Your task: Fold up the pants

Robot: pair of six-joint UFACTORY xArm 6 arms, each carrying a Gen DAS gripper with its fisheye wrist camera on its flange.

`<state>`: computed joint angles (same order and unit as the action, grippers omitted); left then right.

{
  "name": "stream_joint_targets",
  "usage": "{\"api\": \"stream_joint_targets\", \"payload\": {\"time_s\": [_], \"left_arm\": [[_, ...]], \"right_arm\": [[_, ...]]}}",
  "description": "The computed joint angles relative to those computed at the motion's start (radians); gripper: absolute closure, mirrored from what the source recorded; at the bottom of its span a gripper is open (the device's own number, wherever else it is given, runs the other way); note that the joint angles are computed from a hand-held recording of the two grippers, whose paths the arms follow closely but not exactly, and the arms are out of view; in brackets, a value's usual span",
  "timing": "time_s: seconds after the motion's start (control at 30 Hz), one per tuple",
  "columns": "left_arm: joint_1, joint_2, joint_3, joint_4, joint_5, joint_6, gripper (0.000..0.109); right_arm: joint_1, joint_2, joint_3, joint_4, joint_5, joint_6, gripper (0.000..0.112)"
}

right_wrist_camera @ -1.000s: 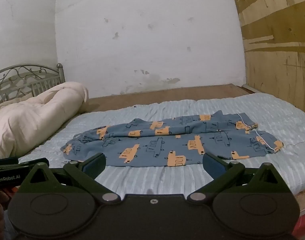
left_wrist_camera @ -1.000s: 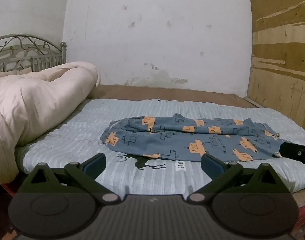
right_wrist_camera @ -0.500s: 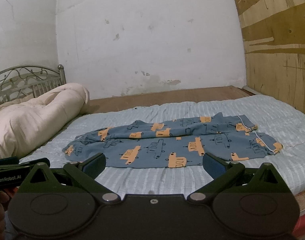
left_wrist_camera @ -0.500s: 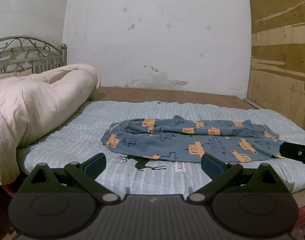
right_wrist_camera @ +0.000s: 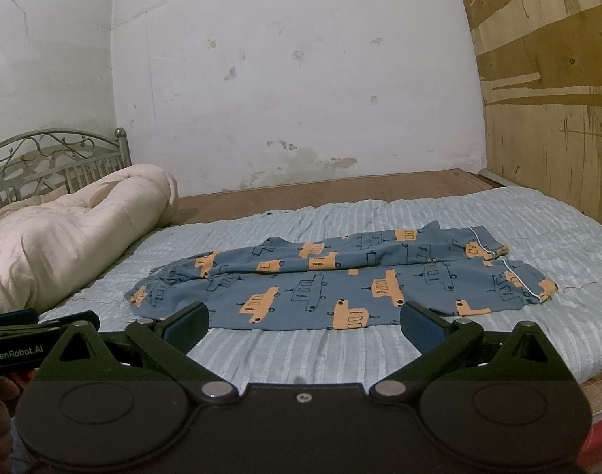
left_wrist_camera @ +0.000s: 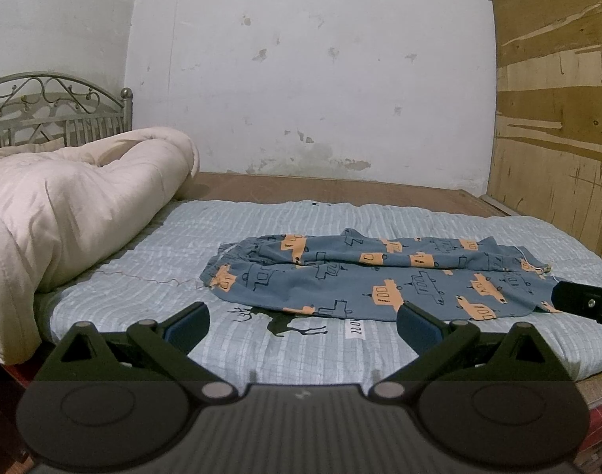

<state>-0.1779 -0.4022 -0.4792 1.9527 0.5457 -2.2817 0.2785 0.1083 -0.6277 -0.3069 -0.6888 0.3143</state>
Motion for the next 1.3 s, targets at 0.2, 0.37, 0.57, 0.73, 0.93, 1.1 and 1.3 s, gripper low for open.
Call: {"api": "stream_joint_targets", "payload": {"time_s": [0.2, 0.37, 0.57, 0.73, 0.93, 1.1, 1.3], "left_arm": [[0.0, 0.002, -0.001, 0.002, 0.001, -0.002, 0.006], [0.0, 0.001, -0.001, 0.002, 0.001, -0.001, 0.006], [0.0, -0.003, 0.003, 0.004, 0.002, -0.002, 0.006], [0.001, -0.004, 0.004, 0.004, 0.0, -0.001, 0.006], [0.0, -0.005, 0.005, 0.004, 0.0, -0.001, 0.006], [0.004, -0.008, 0.006, -0.004, -0.005, 0.009, 0.006], [0.023, -0.006, 0.007, -0.033, -0.031, 0.042, 0.006]], "right_arm": [[0.002, -0.002, 0.003, 0.004, 0.0, -0.002, 0.01], [0.003, -0.002, 0.004, 0.006, -0.002, -0.004, 0.01], [0.005, -0.004, 0.006, 0.01, -0.001, -0.005, 0.01], [0.006, -0.004, 0.005, 0.011, -0.001, -0.006, 0.01], [0.003, -0.005, 0.004, 0.004, 0.003, -0.001, 0.01], [0.004, -0.013, 0.006, 0.001, 0.015, 0.001, 0.01], [0.035, -0.009, -0.003, 0.043, 0.06, -0.027, 0.01]]}}
